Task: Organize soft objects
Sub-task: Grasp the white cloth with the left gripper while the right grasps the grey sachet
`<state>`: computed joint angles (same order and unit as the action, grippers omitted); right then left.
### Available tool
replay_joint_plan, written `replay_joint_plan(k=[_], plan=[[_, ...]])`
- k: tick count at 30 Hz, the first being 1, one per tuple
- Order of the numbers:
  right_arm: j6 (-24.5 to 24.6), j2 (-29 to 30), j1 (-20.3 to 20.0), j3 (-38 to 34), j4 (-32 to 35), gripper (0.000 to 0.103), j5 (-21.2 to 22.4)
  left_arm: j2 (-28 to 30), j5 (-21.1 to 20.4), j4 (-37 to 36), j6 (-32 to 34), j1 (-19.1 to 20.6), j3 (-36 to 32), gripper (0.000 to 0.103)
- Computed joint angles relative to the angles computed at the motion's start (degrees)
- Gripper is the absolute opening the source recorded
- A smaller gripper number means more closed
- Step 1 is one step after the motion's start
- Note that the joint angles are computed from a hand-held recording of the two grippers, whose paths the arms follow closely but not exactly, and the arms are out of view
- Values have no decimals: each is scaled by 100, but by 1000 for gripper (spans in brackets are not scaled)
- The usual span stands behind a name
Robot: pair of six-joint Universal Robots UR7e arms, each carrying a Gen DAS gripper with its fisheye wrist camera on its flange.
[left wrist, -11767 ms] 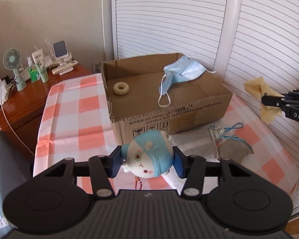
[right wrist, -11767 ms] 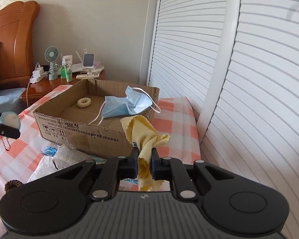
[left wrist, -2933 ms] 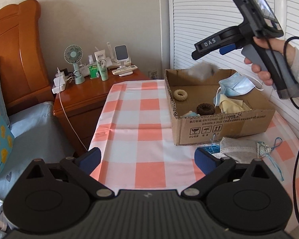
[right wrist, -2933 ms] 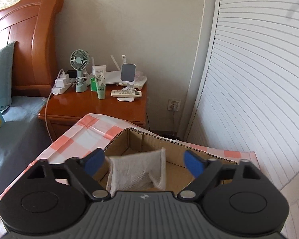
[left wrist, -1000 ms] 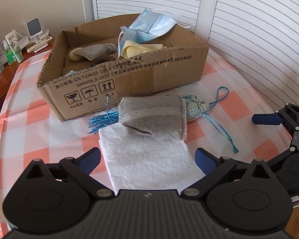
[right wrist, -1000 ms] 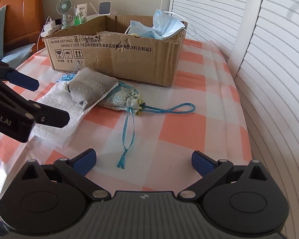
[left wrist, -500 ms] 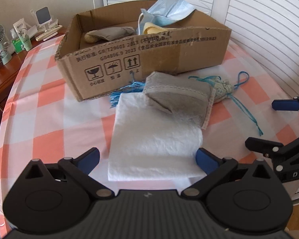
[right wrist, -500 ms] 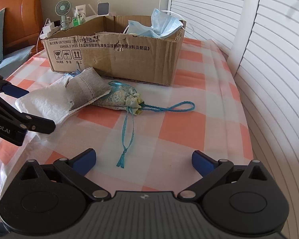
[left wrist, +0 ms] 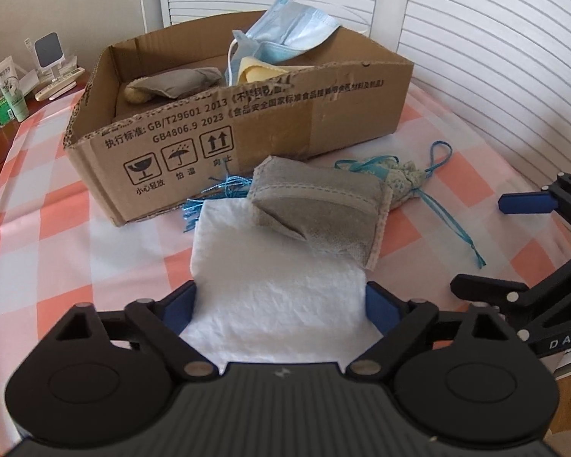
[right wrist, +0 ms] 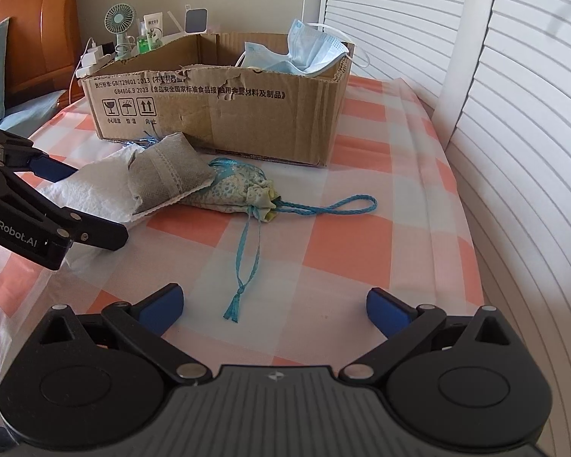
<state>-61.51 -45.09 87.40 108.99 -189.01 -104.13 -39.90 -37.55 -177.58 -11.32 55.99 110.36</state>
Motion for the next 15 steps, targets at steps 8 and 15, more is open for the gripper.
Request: replay_joint_plan(k=[8, 15], plan=[[16, 8, 32, -6, -9, 103, -71, -366, -188, -178, -310, -101, 516, 41], [-141, -17, 62, 33, 50, 103, -62, -828, 19, -43, -1078, -263, 1223, 44]])
